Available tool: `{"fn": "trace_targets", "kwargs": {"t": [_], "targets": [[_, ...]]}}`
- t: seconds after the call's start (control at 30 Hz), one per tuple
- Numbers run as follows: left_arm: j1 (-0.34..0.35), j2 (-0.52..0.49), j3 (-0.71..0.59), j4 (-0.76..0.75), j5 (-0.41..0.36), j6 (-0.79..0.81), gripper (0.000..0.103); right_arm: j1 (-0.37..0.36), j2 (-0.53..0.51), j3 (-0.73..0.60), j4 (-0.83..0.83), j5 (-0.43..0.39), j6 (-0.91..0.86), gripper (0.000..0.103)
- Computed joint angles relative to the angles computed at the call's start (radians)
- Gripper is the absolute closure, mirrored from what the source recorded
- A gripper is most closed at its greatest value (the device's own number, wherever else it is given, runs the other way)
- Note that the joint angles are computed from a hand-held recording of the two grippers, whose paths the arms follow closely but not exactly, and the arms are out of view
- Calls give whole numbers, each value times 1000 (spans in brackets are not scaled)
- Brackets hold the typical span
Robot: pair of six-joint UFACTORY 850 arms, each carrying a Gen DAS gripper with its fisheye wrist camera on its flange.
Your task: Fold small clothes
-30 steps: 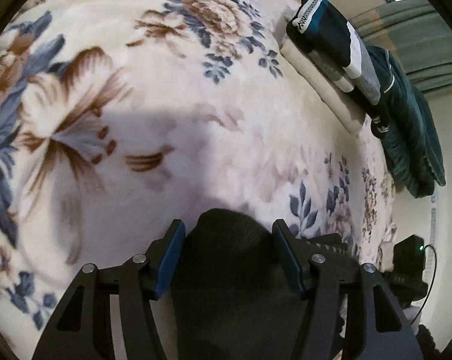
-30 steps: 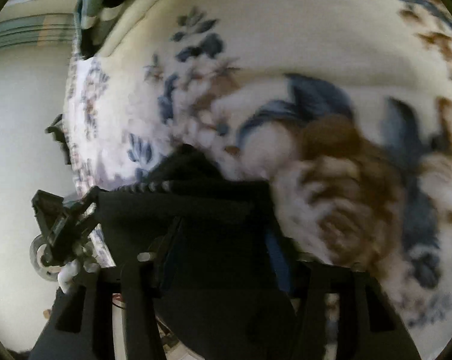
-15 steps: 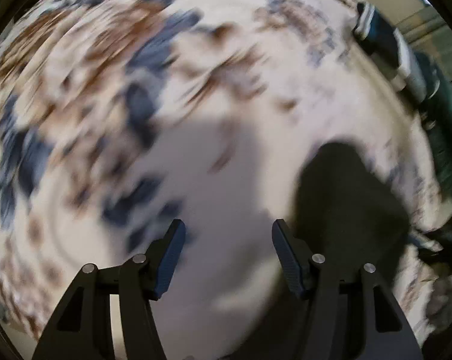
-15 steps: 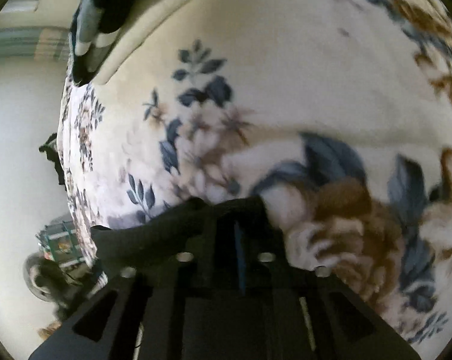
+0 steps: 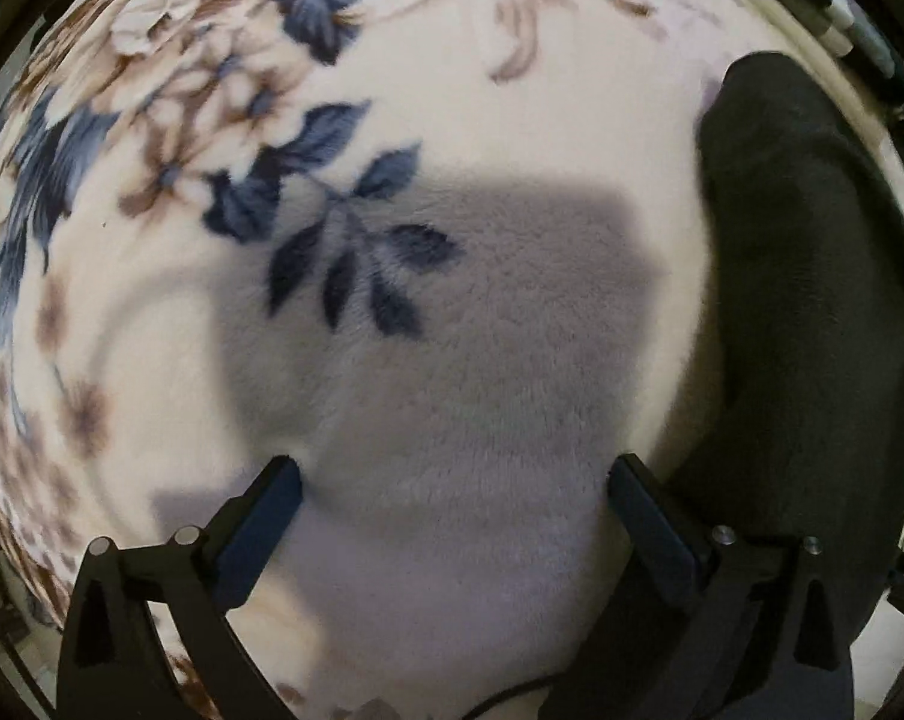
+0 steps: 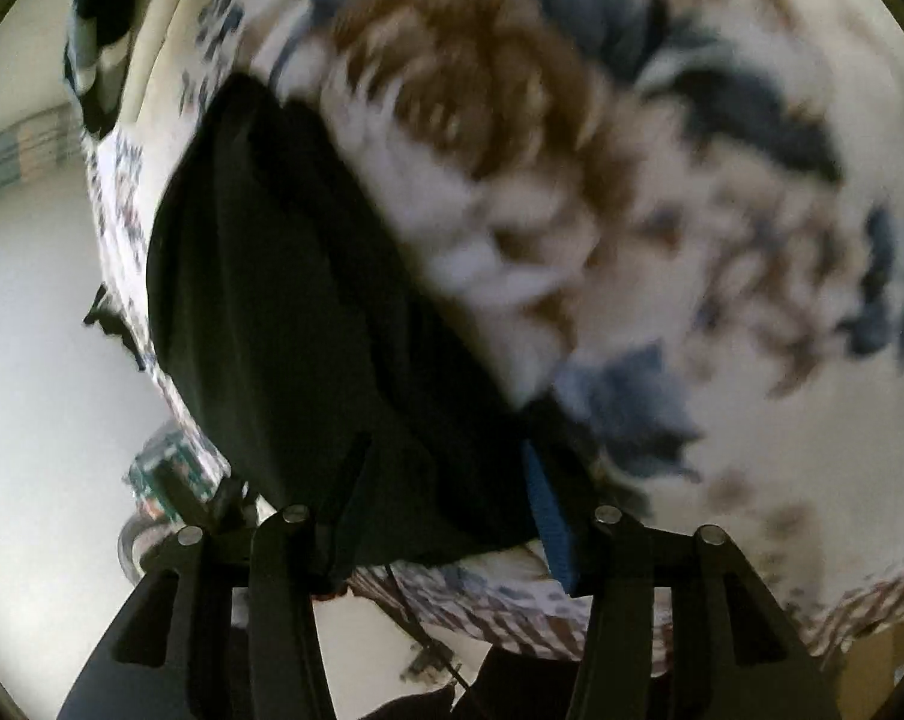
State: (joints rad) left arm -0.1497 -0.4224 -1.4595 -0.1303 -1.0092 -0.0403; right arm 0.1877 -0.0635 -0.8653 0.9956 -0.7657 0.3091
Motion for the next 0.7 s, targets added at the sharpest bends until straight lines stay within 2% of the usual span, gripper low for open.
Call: {"fn": "trace_targets", "kwargs": {"t": [0.1,0.17,0.2,0.33,0.4,0.47,0.5,0.53,0.6,0.7], "targets": [[6,-10,-12,-15,-14,12,0,39,53,-16,-154,68,169,92],[18,-21,-31,-31,-35,30,0,51,78,-23,-257,69,271,93],[22,-26,-40,-37,-44,31,0,52,77,-24,-281,60,291,98],[48,-51,-107,-74,-87,2,0,37,13,-8,-288,-19,268,99],[55,-52,-141,-97,-77,5,0,6,25,17,-191,-3,196,98],[51,-60,-187,-105,-54,15,0,-15,43,8,-189,37,160,98],[44,-75,-221,-115,-49,23,0,-28,40,-12,-192,58,120,93],[38,-99,-262,-142,-52,43,0,-38,32,-31,-198,70,92,73],[22,-163,-351,-196,-76,89,0,-57,-13,-85,-161,112,-22,42],[-10,-272,-476,-291,-126,153,0,-83,-133,-194,-97,111,-197,41]]}}
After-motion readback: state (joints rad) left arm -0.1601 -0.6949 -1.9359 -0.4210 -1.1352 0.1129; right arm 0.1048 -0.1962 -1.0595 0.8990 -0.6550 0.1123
